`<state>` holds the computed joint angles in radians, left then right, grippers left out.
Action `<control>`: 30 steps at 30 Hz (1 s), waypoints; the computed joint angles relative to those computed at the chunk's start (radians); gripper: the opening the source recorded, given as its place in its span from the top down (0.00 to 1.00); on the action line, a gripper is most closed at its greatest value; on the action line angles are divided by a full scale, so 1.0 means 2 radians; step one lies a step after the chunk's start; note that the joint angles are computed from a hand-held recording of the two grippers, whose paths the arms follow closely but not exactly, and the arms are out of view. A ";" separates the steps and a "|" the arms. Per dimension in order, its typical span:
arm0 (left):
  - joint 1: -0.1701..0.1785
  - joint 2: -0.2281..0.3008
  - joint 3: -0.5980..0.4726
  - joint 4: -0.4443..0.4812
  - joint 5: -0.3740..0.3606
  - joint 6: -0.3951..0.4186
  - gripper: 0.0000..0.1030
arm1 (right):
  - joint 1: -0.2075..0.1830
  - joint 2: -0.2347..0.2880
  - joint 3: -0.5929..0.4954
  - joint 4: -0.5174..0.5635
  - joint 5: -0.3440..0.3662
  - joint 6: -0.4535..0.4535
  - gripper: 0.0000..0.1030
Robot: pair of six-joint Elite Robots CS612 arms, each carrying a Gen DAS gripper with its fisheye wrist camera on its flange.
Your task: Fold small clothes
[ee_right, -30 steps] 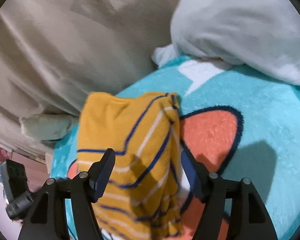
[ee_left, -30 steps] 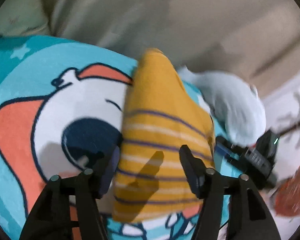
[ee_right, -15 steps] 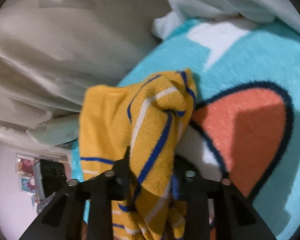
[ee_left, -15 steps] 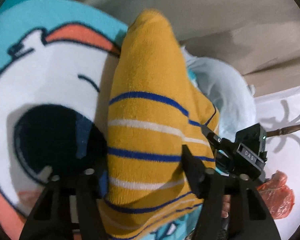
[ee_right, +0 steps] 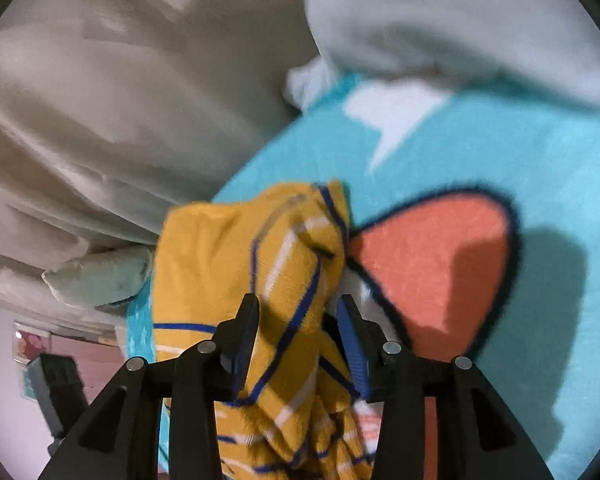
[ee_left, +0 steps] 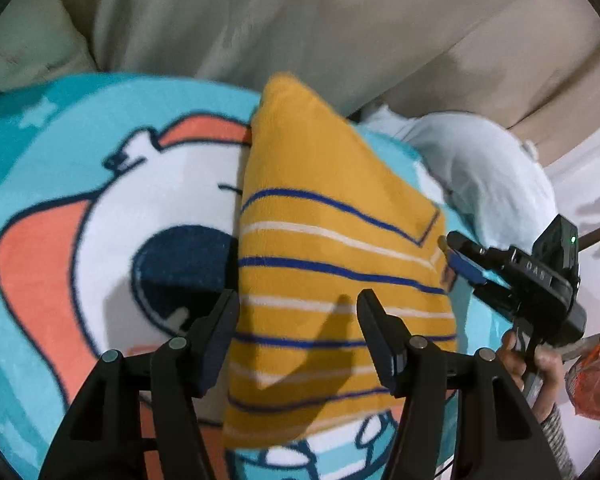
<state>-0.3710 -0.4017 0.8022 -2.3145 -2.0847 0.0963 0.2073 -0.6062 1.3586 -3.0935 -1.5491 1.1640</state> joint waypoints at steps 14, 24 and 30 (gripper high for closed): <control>0.012 -0.064 0.130 -0.115 0.040 -0.006 0.42 | 0.007 0.094 -0.205 0.044 0.127 -0.106 0.59; 0.028 -0.061 0.126 -0.101 0.031 0.006 0.42 | 0.000 0.182 -0.380 0.239 0.090 -0.107 0.78; 0.034 -0.049 0.097 -0.074 0.011 0.025 0.42 | 0.002 0.115 -0.235 0.092 0.058 -0.055 0.66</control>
